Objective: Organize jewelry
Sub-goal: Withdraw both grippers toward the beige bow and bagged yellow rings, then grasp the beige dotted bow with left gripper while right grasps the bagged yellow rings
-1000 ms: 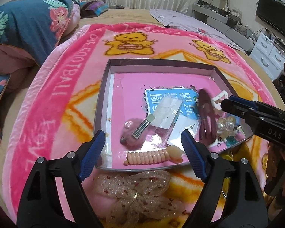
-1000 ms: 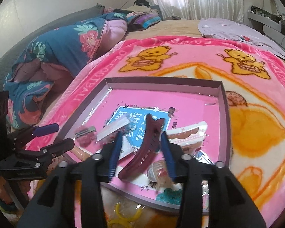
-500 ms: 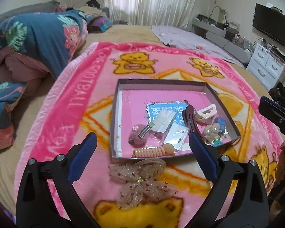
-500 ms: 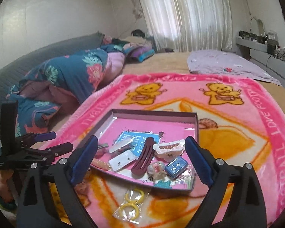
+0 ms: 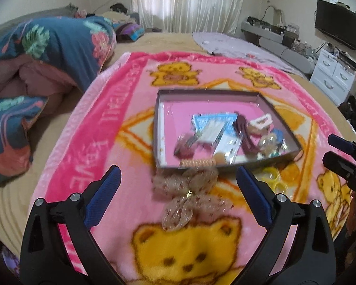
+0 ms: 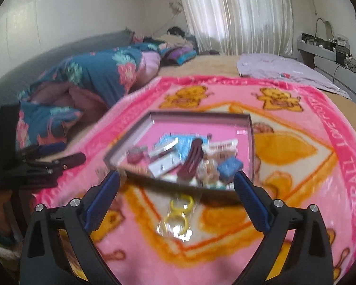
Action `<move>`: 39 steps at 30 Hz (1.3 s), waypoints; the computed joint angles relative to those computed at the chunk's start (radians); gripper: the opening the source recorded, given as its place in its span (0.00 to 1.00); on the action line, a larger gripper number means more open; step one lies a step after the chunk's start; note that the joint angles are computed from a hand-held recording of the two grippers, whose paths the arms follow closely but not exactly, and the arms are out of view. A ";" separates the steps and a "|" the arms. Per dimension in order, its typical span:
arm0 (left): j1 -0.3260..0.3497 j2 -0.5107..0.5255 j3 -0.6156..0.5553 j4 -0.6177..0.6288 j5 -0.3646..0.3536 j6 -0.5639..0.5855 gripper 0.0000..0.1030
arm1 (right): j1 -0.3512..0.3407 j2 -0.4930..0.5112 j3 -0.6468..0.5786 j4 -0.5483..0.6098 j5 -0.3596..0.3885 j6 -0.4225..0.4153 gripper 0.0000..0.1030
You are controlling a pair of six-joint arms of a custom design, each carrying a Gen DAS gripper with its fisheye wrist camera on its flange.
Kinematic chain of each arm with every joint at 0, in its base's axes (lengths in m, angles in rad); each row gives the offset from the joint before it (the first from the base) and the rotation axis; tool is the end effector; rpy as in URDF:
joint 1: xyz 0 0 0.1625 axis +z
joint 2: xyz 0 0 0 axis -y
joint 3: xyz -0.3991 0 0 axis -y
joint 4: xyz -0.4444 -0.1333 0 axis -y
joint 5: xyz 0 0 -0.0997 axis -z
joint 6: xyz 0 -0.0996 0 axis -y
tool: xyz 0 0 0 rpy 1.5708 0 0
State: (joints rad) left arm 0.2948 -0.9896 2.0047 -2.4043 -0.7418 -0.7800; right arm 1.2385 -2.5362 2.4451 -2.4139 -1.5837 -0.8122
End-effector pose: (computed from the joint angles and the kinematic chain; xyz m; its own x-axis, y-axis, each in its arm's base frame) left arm -0.4561 -0.3546 0.0343 -0.7109 0.2861 -0.6425 0.6206 0.6850 -0.3816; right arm 0.0420 -0.2829 0.4510 -0.7886 -0.1767 0.5889 -0.5502 0.6304 -0.5476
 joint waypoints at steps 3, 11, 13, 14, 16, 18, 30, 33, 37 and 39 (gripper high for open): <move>0.007 -0.013 0.029 0.020 -0.021 -0.041 0.88 | -0.001 0.015 0.016 0.008 -0.057 0.001 0.93; 0.037 -0.028 0.088 -0.021 -0.108 -0.074 0.88 | 0.005 0.110 0.047 -0.036 -0.141 0.017 0.86; 0.047 -0.023 0.090 -0.043 -0.130 -0.068 0.88 | -0.004 0.143 0.048 -0.052 -0.147 0.030 0.79; 0.055 -0.017 0.088 -0.055 -0.144 -0.063 0.88 | -0.011 0.159 0.044 -0.047 -0.147 0.038 0.71; 0.072 -0.002 0.077 -0.078 -0.173 -0.056 0.88 | -0.032 0.179 0.030 0.000 -0.136 0.050 0.47; 0.084 0.016 0.061 -0.091 -0.193 -0.043 0.88 | -0.039 0.177 0.033 0.015 -0.130 0.034 0.45; 0.104 0.125 -0.025 -0.120 -0.235 0.019 0.18 | -0.039 0.013 0.015 0.152 -0.005 -0.038 0.35; 0.083 0.120 -0.025 -0.121 -0.218 0.045 0.11 | -0.057 -0.009 0.006 0.162 0.033 -0.043 0.35; 0.051 0.097 -0.021 -0.163 -0.205 0.084 0.11 | -0.071 -0.023 -0.008 0.153 0.073 -0.045 0.35; 0.043 0.094 -0.033 -0.179 -0.196 0.106 0.11 | -0.076 -0.031 -0.012 0.138 0.088 -0.048 0.35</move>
State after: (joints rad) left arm 0.3376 -0.8960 1.9719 -2.5838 -0.9382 -0.6737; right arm 1.1626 -2.5675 2.4335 -2.2755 -1.4960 -0.8605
